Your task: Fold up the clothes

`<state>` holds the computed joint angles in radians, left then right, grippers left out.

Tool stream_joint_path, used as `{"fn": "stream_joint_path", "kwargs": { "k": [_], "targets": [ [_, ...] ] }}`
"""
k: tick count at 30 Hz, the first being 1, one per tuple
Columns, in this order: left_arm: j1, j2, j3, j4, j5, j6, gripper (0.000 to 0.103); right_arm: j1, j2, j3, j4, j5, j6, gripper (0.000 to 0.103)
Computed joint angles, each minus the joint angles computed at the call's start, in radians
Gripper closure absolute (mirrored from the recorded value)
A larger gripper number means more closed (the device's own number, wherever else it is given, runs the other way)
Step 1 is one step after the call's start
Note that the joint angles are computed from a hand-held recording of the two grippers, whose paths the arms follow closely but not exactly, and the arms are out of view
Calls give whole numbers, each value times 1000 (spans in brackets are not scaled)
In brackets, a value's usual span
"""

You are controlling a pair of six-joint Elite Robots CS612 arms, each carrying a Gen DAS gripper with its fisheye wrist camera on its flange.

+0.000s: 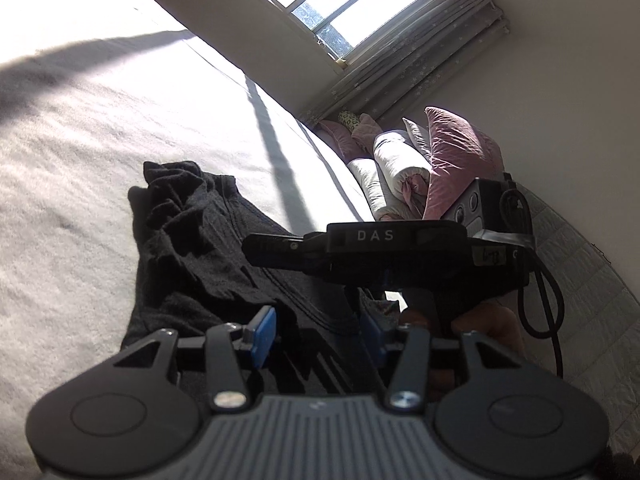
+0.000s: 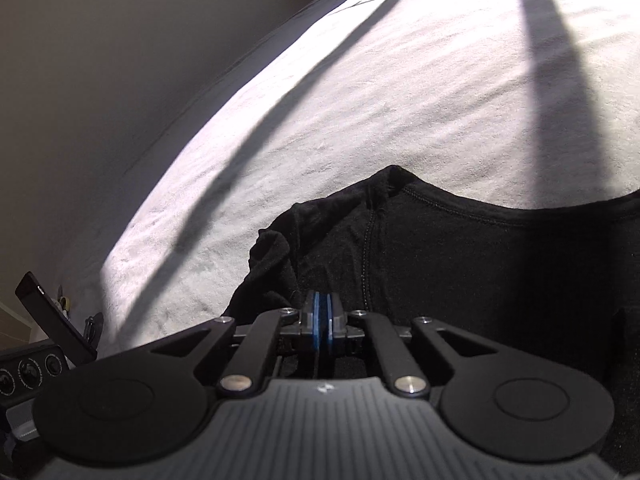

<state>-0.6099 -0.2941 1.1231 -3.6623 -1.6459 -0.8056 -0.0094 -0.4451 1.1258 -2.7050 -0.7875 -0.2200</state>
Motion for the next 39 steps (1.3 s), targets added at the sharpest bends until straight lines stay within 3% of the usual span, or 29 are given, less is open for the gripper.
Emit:
{"fn": "stream_joint_path", "kwargs": {
  "k": [1,3,6,10,15,17,18,22,27,33,38,39],
  "targets": [
    [1,1,-3,0,-8,8,52,-3,-1,1,3,12,0,85],
    [3,-2,-4,11,-30,29,52,0,-10,-1,49,36,-69,84],
    [11,-2,7,-37,-84,30,52,16,-30,8,99,30,-216,50],
    [17,7,4,-114,-130,36,45,38,-44,0,198,15,-399,50],
    [14,8,-12,-83,-196,134,37,68,-31,-37,277,-72,-517,50],
    [8,2,-11,-46,-190,183,35,77,-26,-37,256,-124,-532,65],
    [6,1,-12,-33,-184,193,35,77,-26,-33,230,-136,-521,79],
    [5,4,-19,-22,-136,156,34,40,-22,-32,215,-25,-392,89],
    [-5,4,-16,-26,-21,122,30,3,-2,-26,118,11,-168,92],
    [-20,-4,-26,66,37,191,23,-40,56,-34,-99,105,202,92],
    [-52,-40,12,155,184,303,23,-65,125,-67,-332,198,502,91],
    [-57,-43,16,162,210,326,25,-70,141,-76,-387,218,571,85]
  ]
}}
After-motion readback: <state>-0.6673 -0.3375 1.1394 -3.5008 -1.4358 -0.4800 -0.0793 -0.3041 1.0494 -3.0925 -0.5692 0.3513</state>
